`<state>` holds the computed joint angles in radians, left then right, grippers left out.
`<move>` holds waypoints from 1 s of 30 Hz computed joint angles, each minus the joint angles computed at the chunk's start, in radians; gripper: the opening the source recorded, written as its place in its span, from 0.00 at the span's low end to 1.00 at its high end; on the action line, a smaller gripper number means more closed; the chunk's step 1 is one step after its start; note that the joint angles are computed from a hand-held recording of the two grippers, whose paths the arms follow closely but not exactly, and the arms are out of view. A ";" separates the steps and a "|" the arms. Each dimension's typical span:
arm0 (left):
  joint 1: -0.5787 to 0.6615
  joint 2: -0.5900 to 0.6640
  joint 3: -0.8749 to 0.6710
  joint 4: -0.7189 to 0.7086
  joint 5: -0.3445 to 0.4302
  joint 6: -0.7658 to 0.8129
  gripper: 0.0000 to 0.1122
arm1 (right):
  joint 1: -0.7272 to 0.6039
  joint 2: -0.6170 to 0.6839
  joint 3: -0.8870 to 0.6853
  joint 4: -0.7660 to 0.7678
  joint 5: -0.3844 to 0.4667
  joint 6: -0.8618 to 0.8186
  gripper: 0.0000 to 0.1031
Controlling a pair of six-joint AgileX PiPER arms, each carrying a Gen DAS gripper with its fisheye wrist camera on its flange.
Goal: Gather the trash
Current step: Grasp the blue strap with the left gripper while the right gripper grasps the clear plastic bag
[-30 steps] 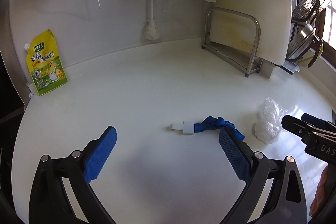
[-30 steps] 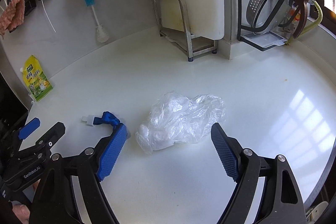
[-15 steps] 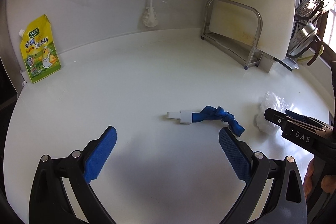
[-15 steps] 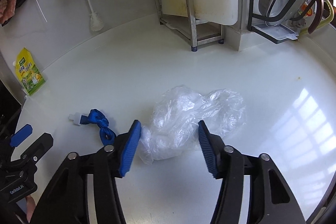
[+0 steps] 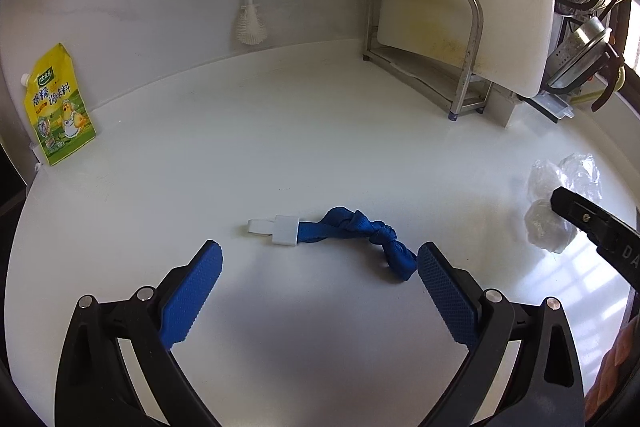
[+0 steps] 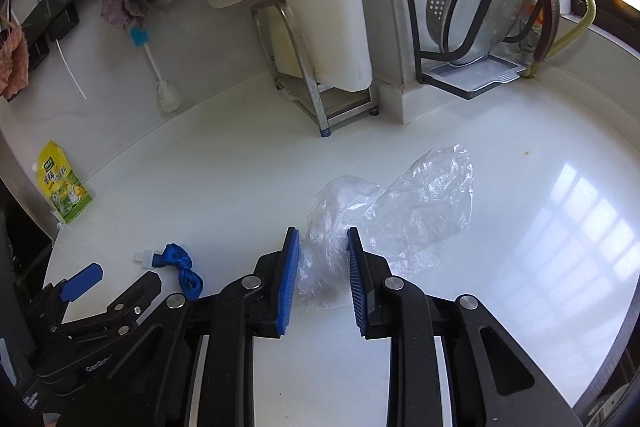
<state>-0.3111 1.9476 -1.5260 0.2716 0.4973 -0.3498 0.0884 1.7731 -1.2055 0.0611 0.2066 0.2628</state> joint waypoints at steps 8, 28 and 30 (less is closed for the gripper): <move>-0.027 0.126 -0.184 -0.004 0.147 -0.060 0.85 | -0.039 -0.032 0.025 0.299 -0.011 -0.282 0.23; -0.005 -0.009 0.023 -0.203 -0.032 0.155 0.16 | -0.059 -0.040 0.028 0.487 -0.003 -0.461 0.23; -0.003 -0.069 0.102 -0.181 -0.083 0.145 0.16 | -0.054 -0.043 0.030 0.497 -0.007 -0.474 0.23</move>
<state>-0.3144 1.8788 -1.4239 0.0908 0.4141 -0.2051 0.0341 1.7304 -1.1753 0.5583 0.1999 -0.2110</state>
